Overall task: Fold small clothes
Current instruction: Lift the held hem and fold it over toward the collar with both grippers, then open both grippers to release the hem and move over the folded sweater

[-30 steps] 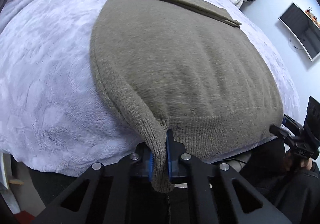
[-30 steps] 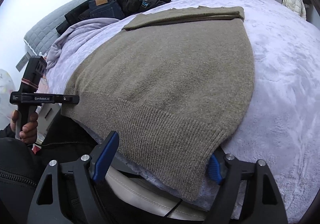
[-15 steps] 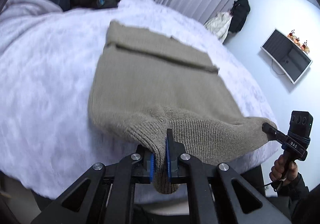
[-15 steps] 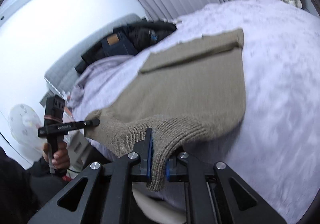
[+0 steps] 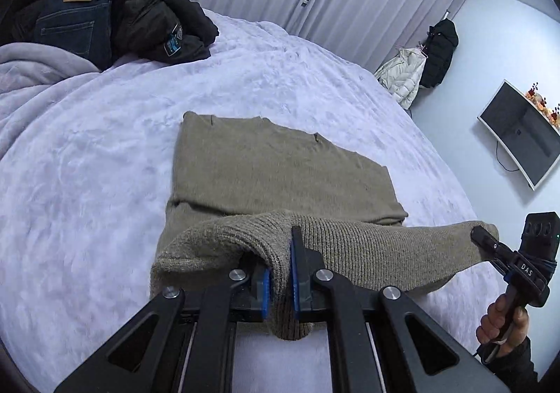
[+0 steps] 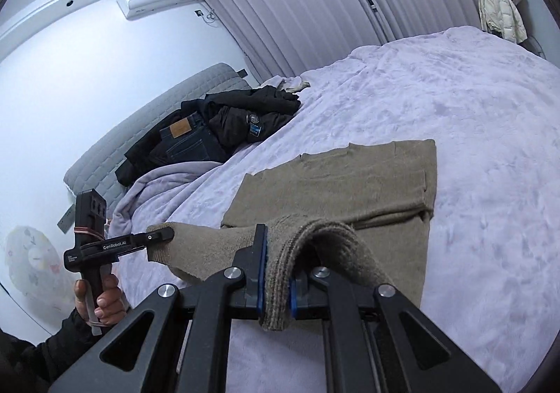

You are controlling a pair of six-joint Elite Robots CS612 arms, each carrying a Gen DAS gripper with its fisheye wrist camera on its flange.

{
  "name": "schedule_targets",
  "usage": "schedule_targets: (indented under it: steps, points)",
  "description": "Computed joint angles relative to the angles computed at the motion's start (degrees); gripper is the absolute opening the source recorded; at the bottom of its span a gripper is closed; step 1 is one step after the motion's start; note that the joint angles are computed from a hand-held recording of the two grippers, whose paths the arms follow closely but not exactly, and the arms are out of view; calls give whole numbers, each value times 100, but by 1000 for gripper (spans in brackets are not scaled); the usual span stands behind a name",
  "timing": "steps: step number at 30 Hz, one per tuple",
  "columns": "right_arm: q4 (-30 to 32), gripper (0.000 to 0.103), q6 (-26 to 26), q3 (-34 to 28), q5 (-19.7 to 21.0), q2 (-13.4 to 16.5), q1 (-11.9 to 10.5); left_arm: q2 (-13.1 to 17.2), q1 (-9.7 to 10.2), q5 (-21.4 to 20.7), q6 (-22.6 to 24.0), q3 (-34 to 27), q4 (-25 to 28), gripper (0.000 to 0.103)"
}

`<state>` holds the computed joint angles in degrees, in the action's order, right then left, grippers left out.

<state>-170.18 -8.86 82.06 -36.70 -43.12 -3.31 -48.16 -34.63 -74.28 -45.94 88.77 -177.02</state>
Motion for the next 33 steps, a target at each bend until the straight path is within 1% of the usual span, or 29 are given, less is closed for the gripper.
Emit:
schedule_targets:
  steps: [3,5,9,13,14,15,17,19,20,21,22,23,24,25,26,27,29,30,31,33]
  points:
    - [179,10,377,-514,-15,216,59,135,117,-1,143,-394,242,10]
    - [281,10,578,-911,-57,396,96,281,224,-38,203,-733,384,10]
    - [736,10,899,-1798,-261,809,196,643,461,-307,133,-1434,834,10]
    - [1406,10,905,-2762,-610,1314,318,1162,680,-628,21,-2245,1542,10]
    - [1686,10,970,-3083,-711,1495,350,1323,742,-743,-43,-2480,1791,10]
    - [1900,10,1007,-3293,-769,1616,371,1456,790,-842,-112,-2662,1974,10]
    - [2449,10,1057,-3834,-975,1933,432,1682,882,-1066,-264,-2954,2249,10]
    - [2880,10,1010,-4225,-1197,2170,487,1858,981,-1432,-507,-3150,2414,11]
    - [3061,12,1021,-4401,-1320,2278,509,1936,1047,-1727,-694,-3221,2423,17]
    - [3227,14,1056,-4552,-1398,2370,516,1989,1103,-1964,-872,-3232,2280,30]
    - [3517,15,1185,-4789,-1500,2498,522,2020,1145,-2129,-971,-3206,2039,35]
    - [3808,15,1286,-5018,-1529,2614,517,2044,1186,-2273,-1111,-3164,1717,50]
    - [4130,15,1400,-5295,-1479,2756,502,2043,1208,-2314,-1221,-3122,1493,68]
    - [4336,16,1531,-5537,-1392,2886,484,2010,1213,-2234,-1337,-3064,1318,77]
    - [4524,16,1712,-5792,-1249,3027,455,1946,1204,-2057,-1432,-2953,1102,88]
    - [4576,16,1827,-5899,-1132,3089,434,1898,1197,-1968,-1479,-2861,898,88]
    - [4413,17,1996,-5905,-946,3115,404,1797,1171,-1820,-1456,-2729,778,88]
    - [4347,18,1975,-5852,-950,3083,404,1742,1146,-1696,-1394,-2677,849,88]
    - [4300,21,1920,-5796,-942,3045,404,1689,1114,-1572,-1293,-2641,958,88]
    - [4098,31,1979,-5695,-826,2999,395,1636,1055,-1400,-1034,-2630,1219,88]
